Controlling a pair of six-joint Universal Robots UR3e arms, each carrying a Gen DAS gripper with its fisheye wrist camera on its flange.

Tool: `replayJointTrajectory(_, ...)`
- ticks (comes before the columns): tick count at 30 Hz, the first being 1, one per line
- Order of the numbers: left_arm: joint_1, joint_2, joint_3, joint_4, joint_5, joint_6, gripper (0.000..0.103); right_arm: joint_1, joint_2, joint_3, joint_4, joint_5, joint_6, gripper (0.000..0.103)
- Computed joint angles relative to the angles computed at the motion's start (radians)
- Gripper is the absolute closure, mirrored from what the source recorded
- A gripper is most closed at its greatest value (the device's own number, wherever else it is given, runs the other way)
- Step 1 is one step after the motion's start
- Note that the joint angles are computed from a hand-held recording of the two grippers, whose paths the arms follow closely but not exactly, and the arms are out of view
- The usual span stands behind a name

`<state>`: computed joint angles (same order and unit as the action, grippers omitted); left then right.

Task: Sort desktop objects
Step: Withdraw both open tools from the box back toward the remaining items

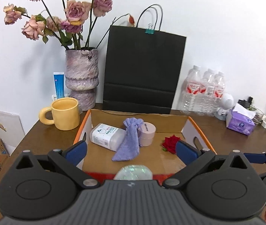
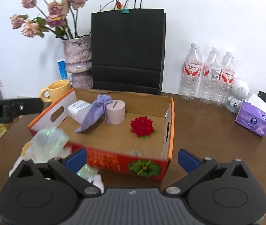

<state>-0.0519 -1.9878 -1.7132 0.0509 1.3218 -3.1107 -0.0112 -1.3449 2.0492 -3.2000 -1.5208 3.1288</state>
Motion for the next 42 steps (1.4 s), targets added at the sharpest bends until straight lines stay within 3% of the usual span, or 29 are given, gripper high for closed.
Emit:
replayJointTrajectory(12, -0.025, 0.121, -0.399, 0.328, 0.077, -0.013, 0.000, -0.054, -0.183, 0.382, -0.187, 0.156, -0.082, 0.000)
replayJointTrajectory(22, -0.118, 0.048, -0.555, 0.596, 0.227, -0.071, 0.000, -0.094, -0.063, 0.485, -0.372, 0.254, -0.172, 0.000)
replayJointTrajectory(26, -0.149, 0.008, -0.559, 0.635, 0.273, -0.082, 0.000, -0.141, 0.006, 0.509, -0.431, 0.335, -0.164, 0.000)
replayJointTrajectory(35, -0.165, -0.064, -0.545, 0.671, 0.358, -0.095, 0.000, -0.148, 0.054, 0.566, -0.537, 0.345, -0.183, 0.000)
replayJointTrajectory(42, -0.146, -0.089, -0.575, 0.724, 0.311, -0.092, 0.000, -0.120, 0.081, 0.546, -0.543, 0.310, -0.180, 0.000)
